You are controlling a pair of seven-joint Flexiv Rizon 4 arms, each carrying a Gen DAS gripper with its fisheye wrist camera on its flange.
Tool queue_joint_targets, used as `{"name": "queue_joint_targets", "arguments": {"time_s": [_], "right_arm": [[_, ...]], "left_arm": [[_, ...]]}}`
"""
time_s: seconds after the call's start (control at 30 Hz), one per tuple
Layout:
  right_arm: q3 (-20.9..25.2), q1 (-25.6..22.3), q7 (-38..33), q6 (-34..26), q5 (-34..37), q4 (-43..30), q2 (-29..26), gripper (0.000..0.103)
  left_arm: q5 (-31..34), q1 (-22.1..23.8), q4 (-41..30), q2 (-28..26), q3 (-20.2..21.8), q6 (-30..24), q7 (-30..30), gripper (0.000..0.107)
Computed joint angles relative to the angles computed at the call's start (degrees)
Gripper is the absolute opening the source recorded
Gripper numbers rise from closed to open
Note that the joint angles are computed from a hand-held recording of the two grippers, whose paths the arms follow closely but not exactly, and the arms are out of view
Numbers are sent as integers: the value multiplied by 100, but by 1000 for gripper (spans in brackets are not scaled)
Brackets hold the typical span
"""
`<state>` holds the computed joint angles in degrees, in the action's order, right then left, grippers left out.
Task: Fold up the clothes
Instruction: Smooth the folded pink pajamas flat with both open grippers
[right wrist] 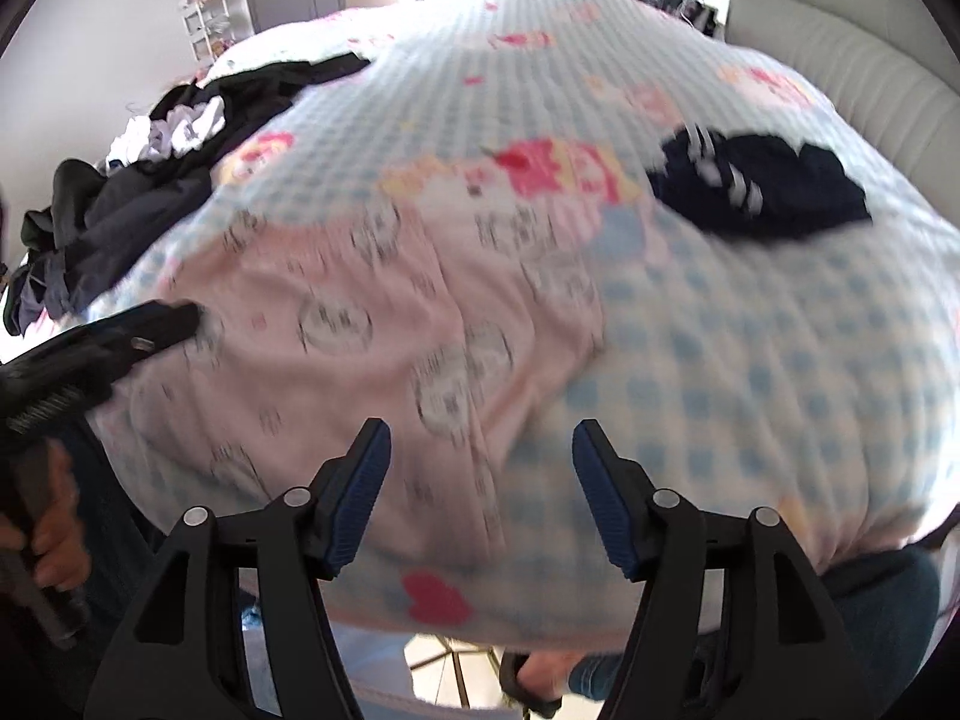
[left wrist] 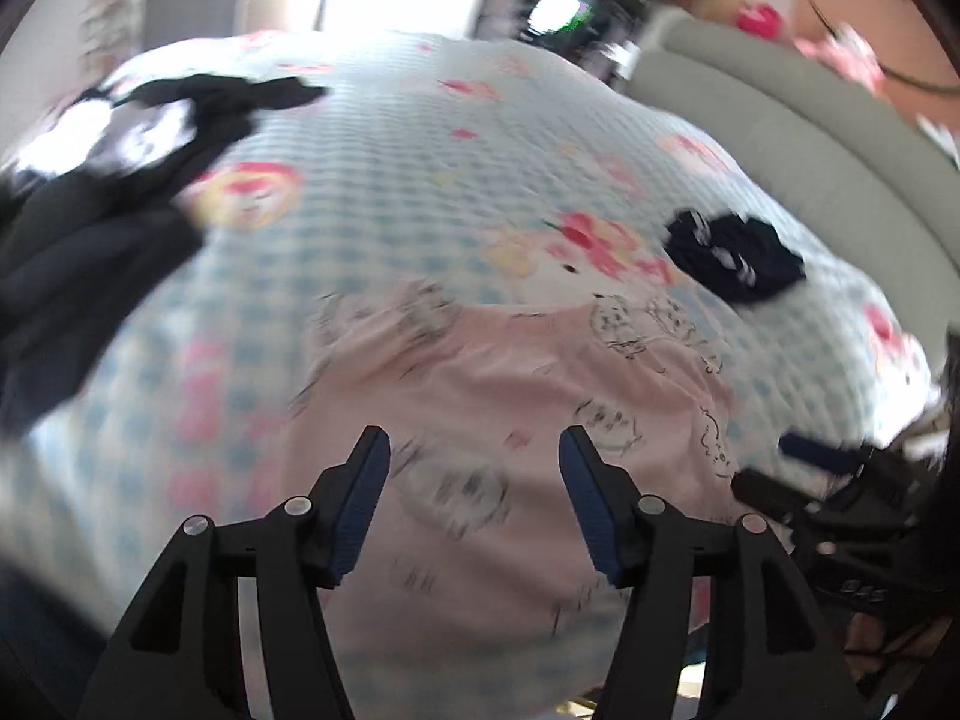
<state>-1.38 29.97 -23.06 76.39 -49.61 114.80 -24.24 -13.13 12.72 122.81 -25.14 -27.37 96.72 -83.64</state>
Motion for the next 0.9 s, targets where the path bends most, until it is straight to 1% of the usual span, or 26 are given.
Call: {"name": "queue_joint_targets", "arguments": {"time_s": [0.03, 0.1, 0.2, 0.27, 0.3, 0.37, 0.4, 0.5, 0.57, 0.6, 0.63, 0.73, 0.8, 0.83, 0.87, 0.9], "right_arm": [[0, -5, -48, 18, -3, -98, -52, 68], [45, -37, -243, 113, 69, -319, -213, 69], [291, -111, -838, 80, 514, -677, -550, 69], [540, -205, -1399, -97, 926, -961, -809, 69], [524, -155, -1566, -310, 1010, -1087, -901, 69], [305, 31, -1596, -697, 1086, -1212, -975, 68], [287, 20, -1591, -702, 1190, -1218, -982, 68], [282, -103, -1428, -490, 1603, -1138, -906, 68], [281, -156, -1331, -230, 1803, -1067, -824, 69], [309, -175, -1371, -156, 1874, -1078, -812, 69], [384, -194, -1539, -210, 1915, -1165, -847, 69], [595, -229, -2056, -412, 2071, -1449, -971, 69], [705, -212, -2325, -668, 2231, -1689, -1148, 69], [660, -154, -2364, -749, 2253, -1761, -1221, 69], [596, -90, -2375, -826, 2254, -1826, -1289, 69], [490, -14, -2328, -852, 2223, -1852, -1333, 69]], "left_arm": [[28, 136, -159, -177, -165, -117, 128, 61], [-36, 106, -276, -350, -144, -195, 166, 61], [-204, 139, -359, -501, -201, -360, 171, 61], [-277, 216, -397, -603, -288, -314, 217, 61], [-269, 185, -409, -619, -227, -264, 216, 61], [-303, 463, -357, -718, -506, -135, 207, 61], [-285, 611, -336, -775, -648, -75, 177, 61], [-73, 1118, -264, -983, -1175, 227, 35, 61], [180, 1391, -197, -1095, -1460, 572, -87, 61], [306, 1516, -173, -1153, -1586, 705, -156, 59], [438, 1609, -160, -1203, -1673, 826, -245, 59], [436, 1376, -291, -1108, -1331, 575, -481, 59], [435, 1102, -371, -988, -937, 364, -640, 59], [396, 964, -397, -933, -742, 288, -673, 59], [440, 987, -408, -954, -734, 257, -744, 59], [442, 1096, -386, -998, -837, 254, -742, 59]]}}
